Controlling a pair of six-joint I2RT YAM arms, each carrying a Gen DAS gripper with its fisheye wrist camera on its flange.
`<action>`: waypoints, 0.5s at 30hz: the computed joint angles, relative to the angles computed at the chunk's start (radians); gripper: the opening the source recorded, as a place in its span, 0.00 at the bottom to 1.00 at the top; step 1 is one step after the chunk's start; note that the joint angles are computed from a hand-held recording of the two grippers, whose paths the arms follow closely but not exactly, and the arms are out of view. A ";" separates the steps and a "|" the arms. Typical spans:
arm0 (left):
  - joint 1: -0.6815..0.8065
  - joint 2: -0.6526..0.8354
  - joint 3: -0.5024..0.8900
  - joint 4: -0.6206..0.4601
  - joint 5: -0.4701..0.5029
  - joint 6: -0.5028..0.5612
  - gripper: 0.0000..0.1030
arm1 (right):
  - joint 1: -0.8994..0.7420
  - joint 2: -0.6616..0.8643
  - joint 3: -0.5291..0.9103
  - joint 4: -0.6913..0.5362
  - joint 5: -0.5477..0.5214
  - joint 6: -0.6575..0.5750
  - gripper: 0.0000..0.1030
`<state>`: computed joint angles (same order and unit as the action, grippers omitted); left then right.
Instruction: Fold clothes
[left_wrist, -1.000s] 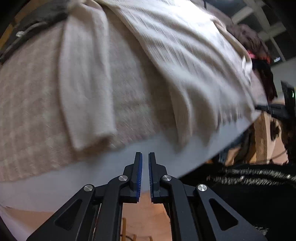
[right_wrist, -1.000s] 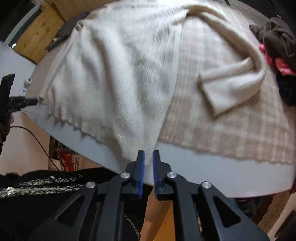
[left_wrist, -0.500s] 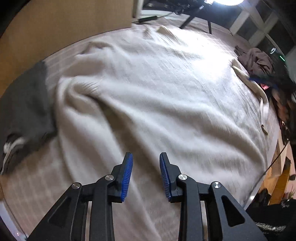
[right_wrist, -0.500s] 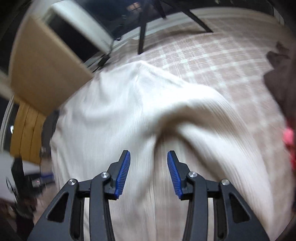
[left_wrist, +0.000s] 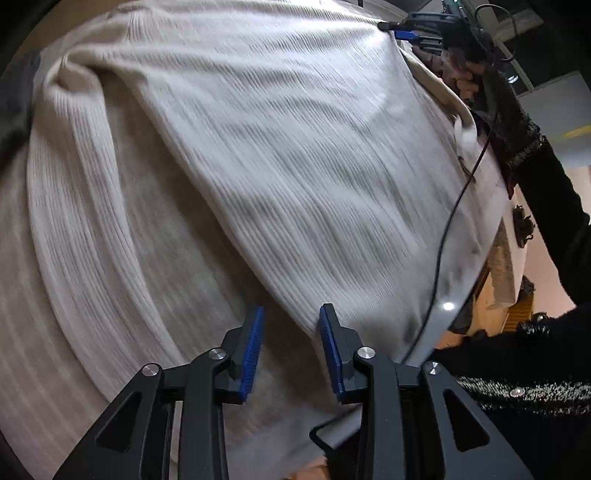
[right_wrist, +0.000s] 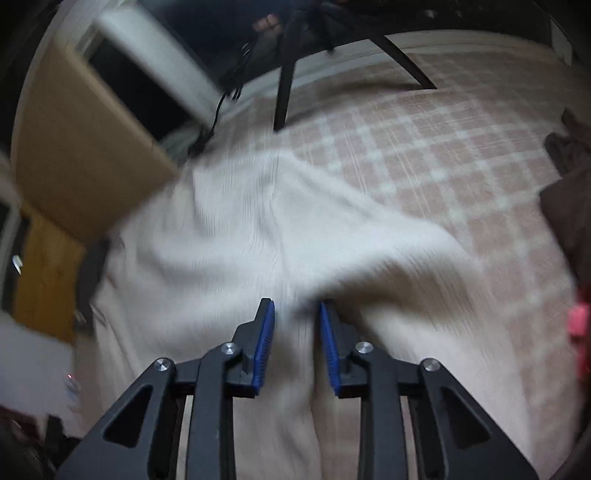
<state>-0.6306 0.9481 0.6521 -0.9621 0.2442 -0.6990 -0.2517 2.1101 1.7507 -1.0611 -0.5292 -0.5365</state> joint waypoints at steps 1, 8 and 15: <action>-0.046 -0.010 -0.010 0.011 -0.009 -0.052 0.33 | -0.015 -0.049 -0.055 -0.006 0.014 -0.049 0.29; -0.283 -0.018 -0.041 0.065 -0.117 -0.300 0.40 | -0.389 -0.340 -0.482 -0.199 0.134 -0.598 0.41; -0.447 0.000 -0.017 0.046 -0.230 -0.462 0.39 | -0.616 -0.425 -0.706 -0.171 0.203 -0.867 0.41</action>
